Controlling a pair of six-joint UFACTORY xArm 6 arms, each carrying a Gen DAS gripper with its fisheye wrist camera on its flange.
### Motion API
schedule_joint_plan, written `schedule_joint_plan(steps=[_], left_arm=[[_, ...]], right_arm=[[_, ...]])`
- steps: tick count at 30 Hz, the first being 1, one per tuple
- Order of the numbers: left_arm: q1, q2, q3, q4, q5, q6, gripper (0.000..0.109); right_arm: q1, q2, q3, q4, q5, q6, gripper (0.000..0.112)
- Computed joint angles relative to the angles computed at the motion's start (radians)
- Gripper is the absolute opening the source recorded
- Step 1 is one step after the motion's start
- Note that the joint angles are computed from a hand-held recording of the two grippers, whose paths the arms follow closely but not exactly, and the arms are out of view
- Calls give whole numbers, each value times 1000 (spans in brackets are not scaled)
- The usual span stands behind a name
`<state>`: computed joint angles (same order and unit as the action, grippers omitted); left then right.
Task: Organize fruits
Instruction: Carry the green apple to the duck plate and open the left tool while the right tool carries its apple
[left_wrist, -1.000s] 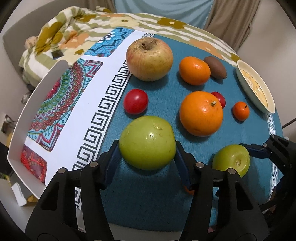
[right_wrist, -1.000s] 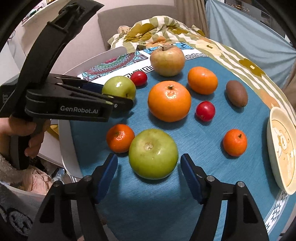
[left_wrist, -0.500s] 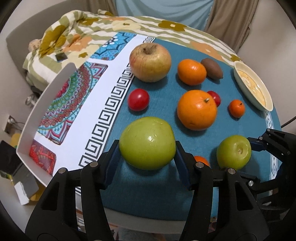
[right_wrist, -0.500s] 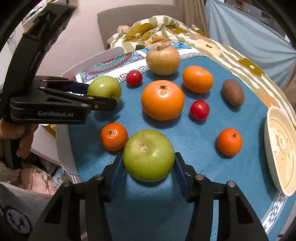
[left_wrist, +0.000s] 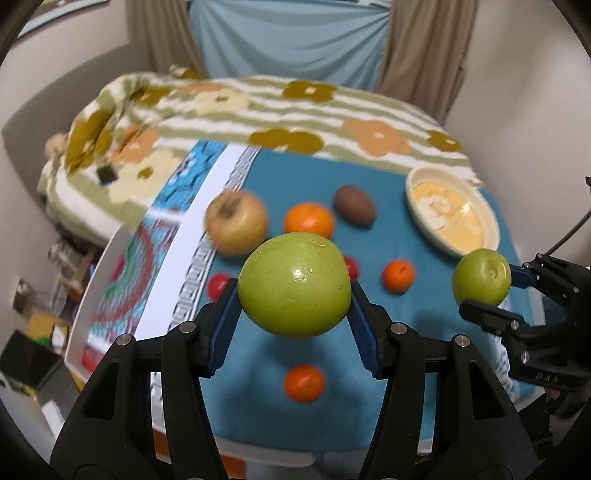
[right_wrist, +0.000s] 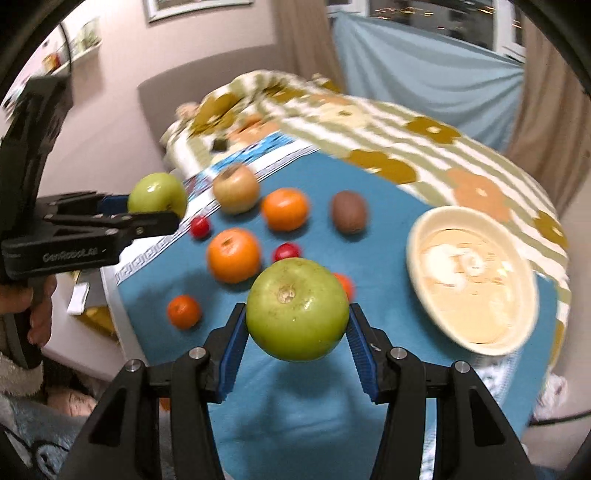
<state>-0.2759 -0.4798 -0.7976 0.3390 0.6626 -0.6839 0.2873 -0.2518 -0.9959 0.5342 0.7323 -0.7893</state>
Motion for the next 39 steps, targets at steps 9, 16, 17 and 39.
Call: schedule_joint_plan(steps=[9, 16, 17, 39], left_arm=[[-26, 252, -267, -127, -91, 217, 61], [-49, 494, -514, -314, -97, 468, 61], [-52, 535, -560, -339, -88, 503, 61], [-122, 1333, -1545, -454, 291, 814, 61]], right_arm=[[-104, 46, -93, -72, -58, 173, 49], [-163, 133, -188, -182, -96, 378, 49], [-166, 144, -199, -199, -97, 406, 49], [-263, 360, -350, -320, -102, 687, 49]])
